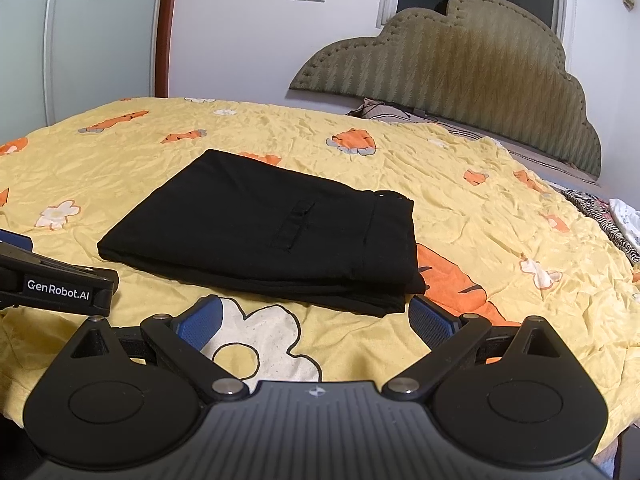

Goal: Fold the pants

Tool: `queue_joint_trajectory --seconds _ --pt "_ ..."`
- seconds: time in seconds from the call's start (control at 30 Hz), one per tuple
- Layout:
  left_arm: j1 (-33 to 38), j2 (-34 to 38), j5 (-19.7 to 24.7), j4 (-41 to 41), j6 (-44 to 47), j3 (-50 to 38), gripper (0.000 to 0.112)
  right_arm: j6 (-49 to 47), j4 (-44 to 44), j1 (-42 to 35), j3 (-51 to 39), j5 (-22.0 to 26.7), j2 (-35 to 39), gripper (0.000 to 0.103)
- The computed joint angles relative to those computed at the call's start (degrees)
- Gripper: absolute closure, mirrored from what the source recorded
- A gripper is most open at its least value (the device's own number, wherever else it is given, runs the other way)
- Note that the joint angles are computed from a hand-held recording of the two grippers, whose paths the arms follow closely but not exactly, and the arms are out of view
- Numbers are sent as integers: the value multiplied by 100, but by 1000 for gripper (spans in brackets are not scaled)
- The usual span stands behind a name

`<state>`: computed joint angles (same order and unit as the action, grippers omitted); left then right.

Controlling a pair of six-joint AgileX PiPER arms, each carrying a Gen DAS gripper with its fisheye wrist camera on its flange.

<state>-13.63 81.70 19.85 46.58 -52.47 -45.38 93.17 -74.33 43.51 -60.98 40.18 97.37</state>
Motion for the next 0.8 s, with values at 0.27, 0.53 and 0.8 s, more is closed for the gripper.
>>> queue_joint_trajectory --seconds 0.27,0.53,0.8 --pt "80 -8 -106 -87 133 24 10 -256 185 16 -123 78 81 3" --pt "344 -40 -290 -929 982 -34 10 -453 348 -28 -215 141 66 3" --pt "2117 -328 -536 -3558 3546 -500 10 101 -918 -725 -425 -2314 5 2"
